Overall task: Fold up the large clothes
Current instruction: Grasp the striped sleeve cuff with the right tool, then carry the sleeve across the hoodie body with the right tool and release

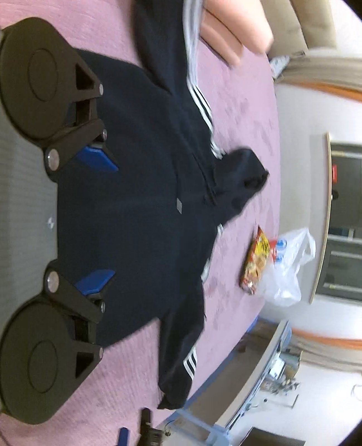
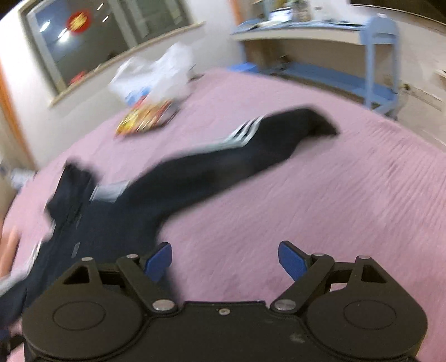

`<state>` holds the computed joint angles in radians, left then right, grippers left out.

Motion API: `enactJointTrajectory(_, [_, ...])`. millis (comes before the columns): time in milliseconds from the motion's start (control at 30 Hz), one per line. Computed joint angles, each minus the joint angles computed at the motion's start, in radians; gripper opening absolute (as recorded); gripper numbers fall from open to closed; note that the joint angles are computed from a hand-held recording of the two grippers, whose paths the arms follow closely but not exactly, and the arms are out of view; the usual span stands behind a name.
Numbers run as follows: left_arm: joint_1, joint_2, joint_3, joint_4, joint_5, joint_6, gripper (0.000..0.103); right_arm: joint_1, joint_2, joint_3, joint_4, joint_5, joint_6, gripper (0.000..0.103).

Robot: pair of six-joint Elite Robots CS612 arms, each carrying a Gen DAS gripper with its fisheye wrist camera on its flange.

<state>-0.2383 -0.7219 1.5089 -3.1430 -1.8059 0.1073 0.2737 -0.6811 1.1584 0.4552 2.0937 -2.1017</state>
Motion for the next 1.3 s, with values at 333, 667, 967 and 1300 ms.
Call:
enactJointTrajectory(333, [-0.092,0.092,-0.199,0.156,0.059,-0.012,0.079,-0.283,0.036,-0.014,-0.019,-0.189,0.169,0.100])
enactJointTrajectory(667, [-0.138,0.186,-0.353,0.287,0.108,0.007,0.079,-0.371,0.123,-0.083,-0.029,-0.311,0.226,0.014])
enactJointTrajectory(967, [-0.178,0.356,-0.635,0.263,0.119,0.029,0.079,-0.346,-0.076,0.187,-0.393,-0.075,-0.021,0.013])
enactJointTrajectory(1300, [-0.207,0.567,-1.011,0.586,0.176,0.046,0.085,-0.330,0.060,0.109,-0.143,-0.126,0.153,0.021])
